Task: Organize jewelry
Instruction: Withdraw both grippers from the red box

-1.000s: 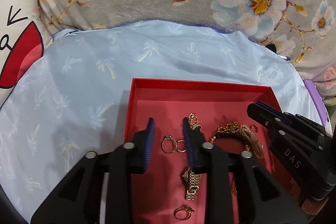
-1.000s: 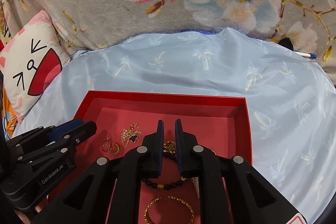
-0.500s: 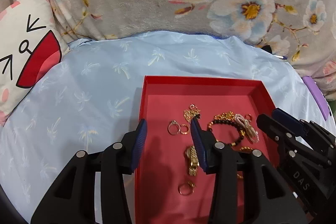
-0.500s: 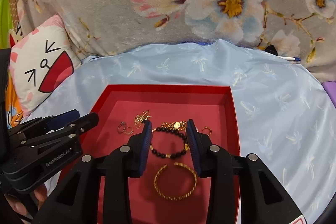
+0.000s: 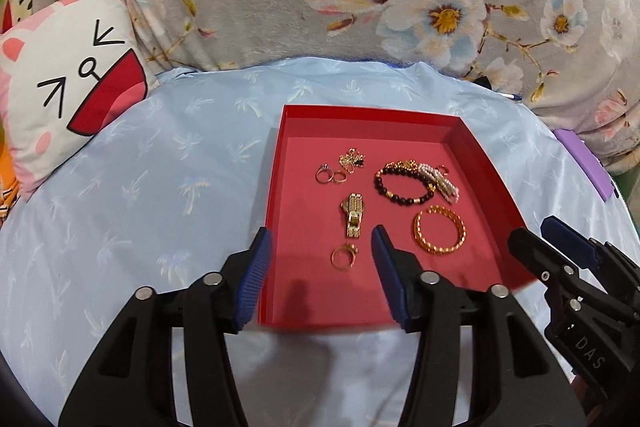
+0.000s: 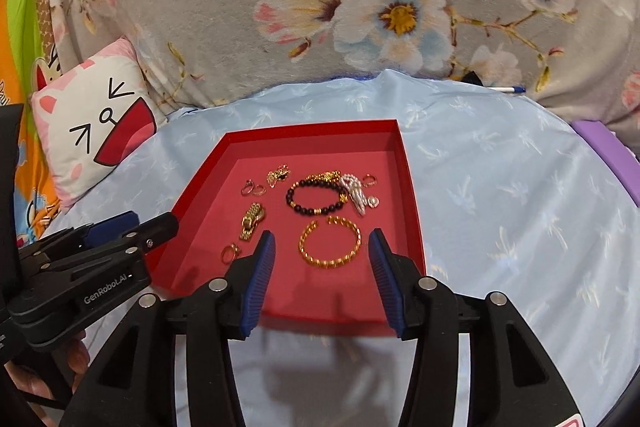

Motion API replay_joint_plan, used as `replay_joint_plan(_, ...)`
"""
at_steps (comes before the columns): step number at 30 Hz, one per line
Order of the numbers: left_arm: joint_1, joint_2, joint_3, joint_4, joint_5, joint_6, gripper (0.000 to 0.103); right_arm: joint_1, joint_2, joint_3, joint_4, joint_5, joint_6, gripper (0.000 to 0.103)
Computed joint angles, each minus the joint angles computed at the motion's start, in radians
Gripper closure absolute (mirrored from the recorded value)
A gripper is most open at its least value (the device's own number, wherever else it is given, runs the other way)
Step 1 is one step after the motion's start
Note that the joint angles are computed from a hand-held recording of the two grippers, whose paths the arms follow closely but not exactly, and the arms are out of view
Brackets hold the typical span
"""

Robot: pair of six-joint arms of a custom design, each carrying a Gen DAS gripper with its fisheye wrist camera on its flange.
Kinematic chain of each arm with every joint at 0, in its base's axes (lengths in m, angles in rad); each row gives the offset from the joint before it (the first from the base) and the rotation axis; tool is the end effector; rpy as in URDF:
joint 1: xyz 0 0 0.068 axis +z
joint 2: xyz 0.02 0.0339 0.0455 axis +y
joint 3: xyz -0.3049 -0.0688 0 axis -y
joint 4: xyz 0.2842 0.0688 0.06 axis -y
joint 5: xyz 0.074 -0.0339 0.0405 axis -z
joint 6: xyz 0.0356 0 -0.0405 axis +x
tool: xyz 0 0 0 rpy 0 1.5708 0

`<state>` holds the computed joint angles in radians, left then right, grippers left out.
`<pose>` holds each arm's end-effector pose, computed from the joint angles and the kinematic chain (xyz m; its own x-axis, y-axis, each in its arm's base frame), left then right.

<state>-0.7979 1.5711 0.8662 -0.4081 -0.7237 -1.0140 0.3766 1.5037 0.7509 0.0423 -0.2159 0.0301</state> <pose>0.2403 -0.2126 0.1896 -0.6129 -0.2827 -0.7378 -0.3562 0.9324 -0.0613 0.3045 0.1286 0.1963 -0.6216 -0.2142 -0.7535 -0.4917 0.8554 0.1625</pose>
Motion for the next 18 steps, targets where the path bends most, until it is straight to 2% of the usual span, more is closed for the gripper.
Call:
replay_joint_plan(4, -0.068, 0.021, -0.003, -0.061, -0.069, -0.093, 0.042, -0.005, -0.039, -0.059, 0.024, -0.01, 0.019, 0.052)
replay_joint_plan(12, -0.108, 0.039, -0.054, -0.019, -0.081, -0.18, 0.036, 0.002, -0.059, -0.153, 0.106, 0.056, 0.024, 0.047)
replay_joint_plan(18, -0.132, 0.07, -0.043, -0.05, -0.103, -0.228, 0.029, 0.012, -0.047, -0.188, 0.14, 0.085, 0.012, 0.043)
